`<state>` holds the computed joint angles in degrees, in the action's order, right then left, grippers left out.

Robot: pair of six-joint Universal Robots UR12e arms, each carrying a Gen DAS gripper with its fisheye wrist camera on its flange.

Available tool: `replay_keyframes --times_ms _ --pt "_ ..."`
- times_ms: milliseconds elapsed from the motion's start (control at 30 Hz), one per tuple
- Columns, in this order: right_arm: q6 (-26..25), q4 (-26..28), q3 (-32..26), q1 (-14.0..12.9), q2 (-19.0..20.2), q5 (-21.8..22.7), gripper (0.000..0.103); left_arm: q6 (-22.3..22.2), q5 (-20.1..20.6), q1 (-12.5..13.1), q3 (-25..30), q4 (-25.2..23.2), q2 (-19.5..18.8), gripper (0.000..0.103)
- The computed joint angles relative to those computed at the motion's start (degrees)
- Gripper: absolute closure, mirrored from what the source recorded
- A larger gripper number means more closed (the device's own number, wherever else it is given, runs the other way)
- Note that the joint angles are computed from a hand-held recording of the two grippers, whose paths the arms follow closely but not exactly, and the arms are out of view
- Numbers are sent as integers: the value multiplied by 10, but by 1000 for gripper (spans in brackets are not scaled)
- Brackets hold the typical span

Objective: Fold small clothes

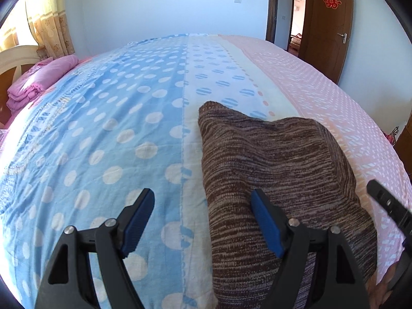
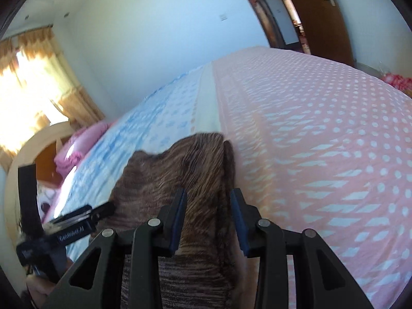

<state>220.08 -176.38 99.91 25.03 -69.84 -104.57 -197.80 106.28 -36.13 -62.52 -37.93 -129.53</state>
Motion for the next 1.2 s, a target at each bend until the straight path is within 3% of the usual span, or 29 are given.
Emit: replay_keyframes --times_ms 167,200,267,300,333,400,500,567,600,667,767,867,967,1200 --pt "39 -16 11 -10 -5 18 66 16 -7 -1 -1 25 3 20" --pt "41 -19 11 -10 -5 19 61 16 -23 1 -6 44 5 17" --pt "48 -27 14 -10 -8 11 43 3 -61 8 -15 83 9 0" --pt "54 -30 16 -9 -9 2 34 -10 -77 12 -16 97 8 0" --pt "61 -30 18 -10 -11 -4 33 -27 -91 15 -15 104 6 0" --pt "72 -31 21 -13 -13 -2 33 -54 -120 23 -2 84 -2 0" --pt "89 -36 27 -22 -14 27 33 -89 -168 34 26 8 -20 0" --pt "93 -38 27 -26 -13 43 33 -114 -196 40 24 -10 -24 0" --pt "91 -37 26 -26 -12 48 33 -119 -203 41 14 2 -25 0" --pt "83 -35 23 -28 -11 57 33 -100 -187 36 0 38 -22 0" --pt "68 -27 17 -28 -7 70 33 -81 -174 31 10 21 -27 0" --pt "48 -13 8 -25 -3 73 33 -86 -180 32 4 36 -25 0" --pt "33 32 -11 -26 3 82 33 -80 -170 30 7 32 -27 0" --pt "-1 126 -72 -44 33 158 32 -75 -161 29 5 30 -26 0"
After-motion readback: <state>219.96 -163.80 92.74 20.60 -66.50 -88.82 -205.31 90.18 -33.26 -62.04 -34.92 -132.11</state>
